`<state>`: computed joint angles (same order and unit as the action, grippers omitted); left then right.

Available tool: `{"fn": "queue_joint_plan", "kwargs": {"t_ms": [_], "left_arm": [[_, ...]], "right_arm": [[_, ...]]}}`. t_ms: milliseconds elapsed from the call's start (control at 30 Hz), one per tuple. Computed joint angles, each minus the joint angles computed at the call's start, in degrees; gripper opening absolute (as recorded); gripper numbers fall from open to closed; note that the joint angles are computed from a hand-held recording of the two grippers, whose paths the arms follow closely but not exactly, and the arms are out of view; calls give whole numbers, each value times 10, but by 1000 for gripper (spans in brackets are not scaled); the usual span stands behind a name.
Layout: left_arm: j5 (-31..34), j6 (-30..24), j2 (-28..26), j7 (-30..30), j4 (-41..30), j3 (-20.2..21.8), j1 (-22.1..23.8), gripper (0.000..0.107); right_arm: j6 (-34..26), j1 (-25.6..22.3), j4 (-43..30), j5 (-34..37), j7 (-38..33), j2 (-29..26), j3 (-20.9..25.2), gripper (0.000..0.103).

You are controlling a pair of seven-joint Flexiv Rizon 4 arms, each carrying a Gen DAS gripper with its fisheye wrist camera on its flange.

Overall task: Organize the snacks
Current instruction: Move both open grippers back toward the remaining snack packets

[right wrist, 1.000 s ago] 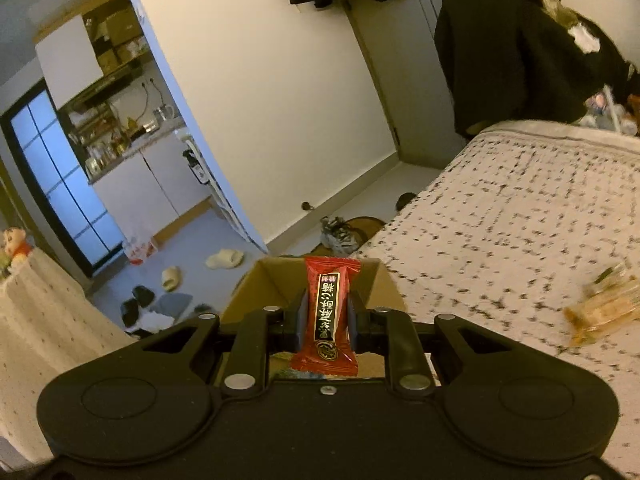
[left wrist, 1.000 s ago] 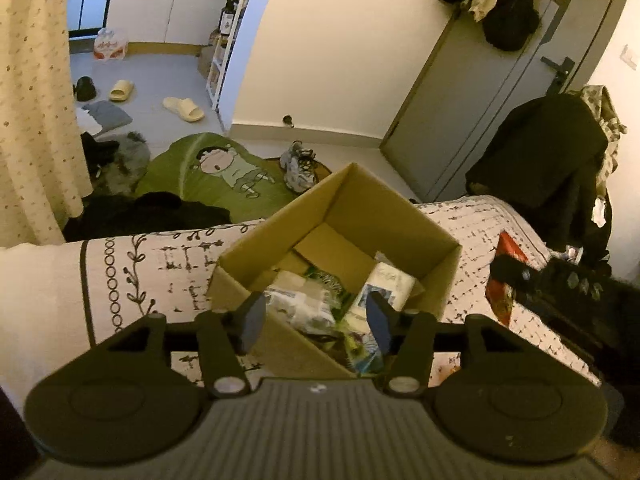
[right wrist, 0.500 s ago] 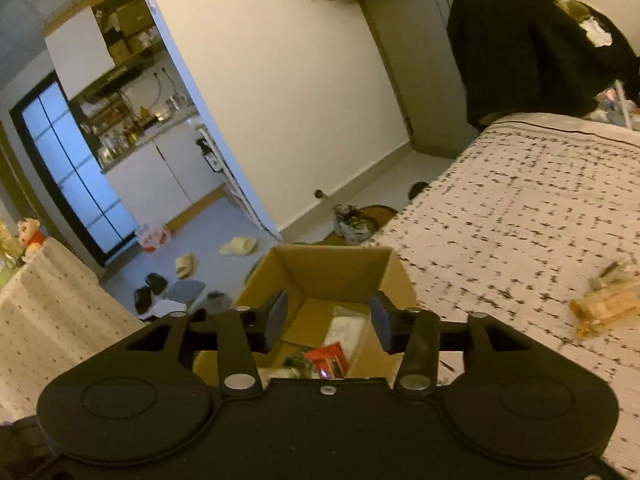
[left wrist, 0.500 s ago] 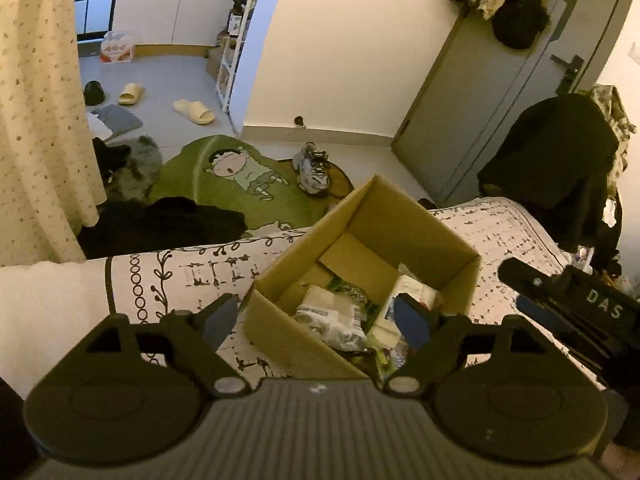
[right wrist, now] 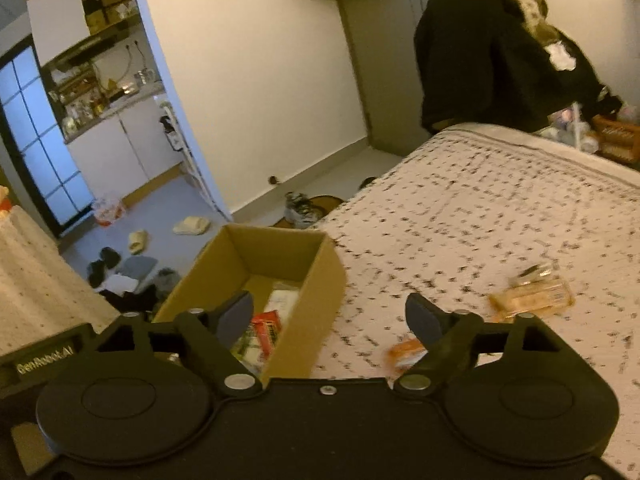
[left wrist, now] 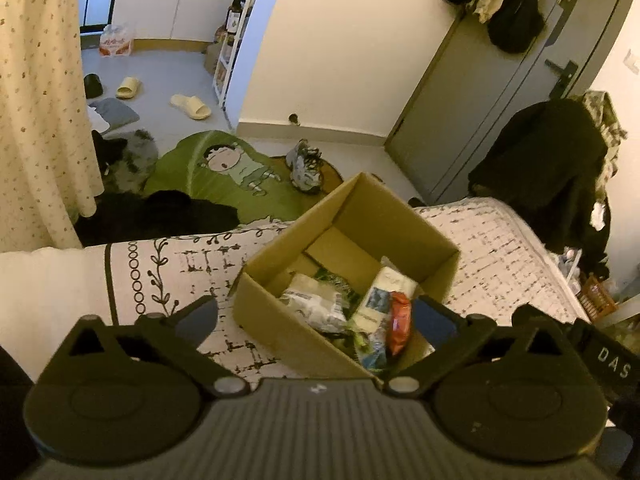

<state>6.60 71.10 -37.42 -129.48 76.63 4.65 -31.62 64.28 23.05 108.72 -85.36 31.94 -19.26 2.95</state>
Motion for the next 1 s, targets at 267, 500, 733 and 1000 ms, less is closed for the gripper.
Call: {"fn": "queue_joint_plan", "kwargs": {"t_ms": [267,500,733,1000], "left_arm": [[2,25,5,-7,2,-3,-5,103],[30,22,2,-22,-11,23,-30,103],[38,35,1,-18,-17,27,-41,103],[29,27,-9,-2,-28,15,-47,103]], "right_arm": [[-48,-5,36,-15,-18,41,11,103],[-55,-28,64,-32,0,67,21,103],[-41,-46,98,-15,-52,90,32,103],[-13,-74,132,-41,-20,117,34,103]]}}
